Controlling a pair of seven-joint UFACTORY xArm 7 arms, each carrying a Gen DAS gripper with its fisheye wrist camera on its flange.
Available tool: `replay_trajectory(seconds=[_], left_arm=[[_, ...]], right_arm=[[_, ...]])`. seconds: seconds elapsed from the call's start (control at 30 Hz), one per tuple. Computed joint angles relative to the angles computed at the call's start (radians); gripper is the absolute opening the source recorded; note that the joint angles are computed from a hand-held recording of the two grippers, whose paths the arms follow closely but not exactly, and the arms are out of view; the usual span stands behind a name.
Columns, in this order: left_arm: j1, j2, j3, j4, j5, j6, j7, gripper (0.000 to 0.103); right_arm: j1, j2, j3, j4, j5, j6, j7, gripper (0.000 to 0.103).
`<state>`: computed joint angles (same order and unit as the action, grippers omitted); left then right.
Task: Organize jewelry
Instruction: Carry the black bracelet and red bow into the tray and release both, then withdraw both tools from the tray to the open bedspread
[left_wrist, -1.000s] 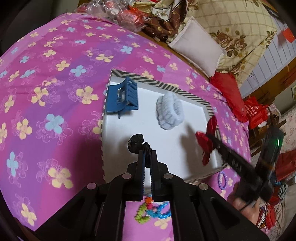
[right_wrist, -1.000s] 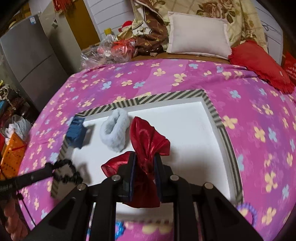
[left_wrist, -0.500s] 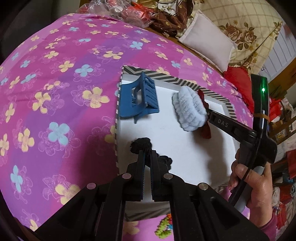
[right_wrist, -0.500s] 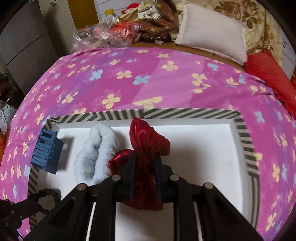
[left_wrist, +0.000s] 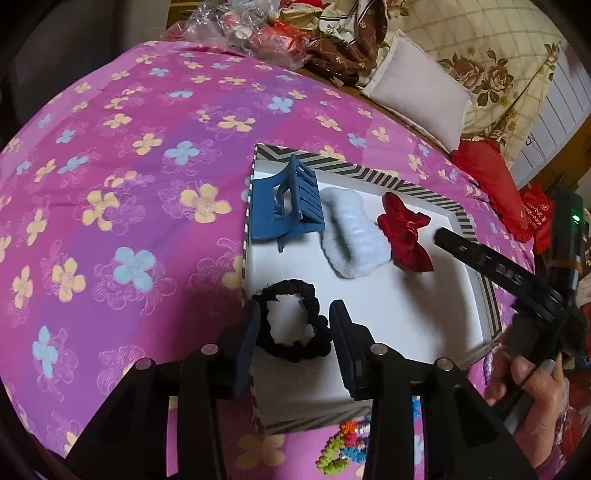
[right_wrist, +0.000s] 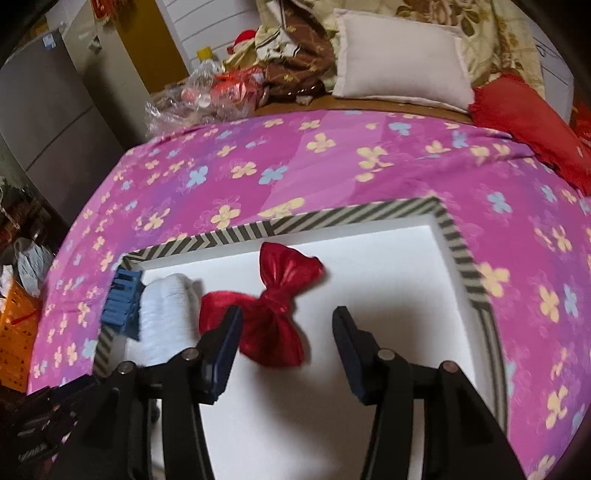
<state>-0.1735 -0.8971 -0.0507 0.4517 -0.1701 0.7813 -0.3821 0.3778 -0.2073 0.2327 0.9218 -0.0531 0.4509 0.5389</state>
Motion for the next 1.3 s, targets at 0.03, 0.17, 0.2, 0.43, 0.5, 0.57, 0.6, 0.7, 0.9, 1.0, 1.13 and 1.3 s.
replay_trajectory(seconds=[0.03, 0.17, 0.2, 0.43, 0.5, 0.57, 0.6, 0.7, 0.9, 1.0, 1.13, 1.3], left_arm=[[0.001, -0.011, -0.005, -0.001, 0.003, 0.011, -0.005, 0.026], [0.006, -0.062, -0.037, -0.004, 0.028, 0.058, -0.030, 0.026], [0.008, -0.081, -0.048, -0.007, 0.038, 0.070, -0.040, 0.026], [-0.011, -0.234, -0.116, -0.031, 0.091, 0.169, -0.099, 0.026], [-0.023, -0.269, -0.131, -0.035, 0.099, 0.189, -0.113, 0.026], [-0.035, -0.295, -0.149, -0.035, 0.107, 0.211, -0.130, 0.026], [-0.044, -0.312, -0.157, -0.036, 0.109, 0.225, -0.137, 0.026], [-0.062, -0.348, -0.178, -0.037, 0.116, 0.256, -0.158, 0.026], [-0.099, -0.420, -0.228, -0.033, 0.130, 0.314, -0.197, 0.026], [-0.119, -0.445, -0.255, -0.033, 0.131, 0.339, -0.218, 0.026], [-0.148, -0.462, -0.292, -0.028, 0.130, 0.365, -0.243, 0.026], [-0.190, -0.485, -0.333, -0.023, 0.124, 0.394, -0.279, 0.026]], right_arm=[[0.001, -0.025, -0.002, -0.019, 0.004, 0.004, 0.000, 0.055], [0.006, -0.127, -0.003, -0.089, 0.019, 0.021, -0.008, 0.056], [0.008, -0.155, -0.001, -0.105, 0.021, 0.032, -0.012, 0.057], [0.025, -0.369, 0.030, -0.224, 0.041, 0.091, -0.003, 0.066], [0.028, -0.422, 0.042, -0.250, 0.043, 0.115, 0.009, 0.067], [0.032, -0.478, 0.057, -0.276, 0.042, 0.144, 0.023, 0.067], [0.036, -0.505, 0.065, -0.288, 0.044, 0.158, 0.031, 0.067], [0.049, -0.588, 0.093, -0.324, 0.043, 0.206, 0.060, 0.067], [0.076, -0.731, 0.143, -0.379, 0.036, 0.298, 0.116, 0.069], [0.089, -0.796, 0.169, -0.396, 0.031, 0.354, 0.146, 0.071], [0.111, -0.878, 0.189, -0.418, 0.028, 0.414, 0.174, 0.072], [0.139, -0.970, 0.207, -0.437, 0.040, 0.480, 0.202, 0.075]])
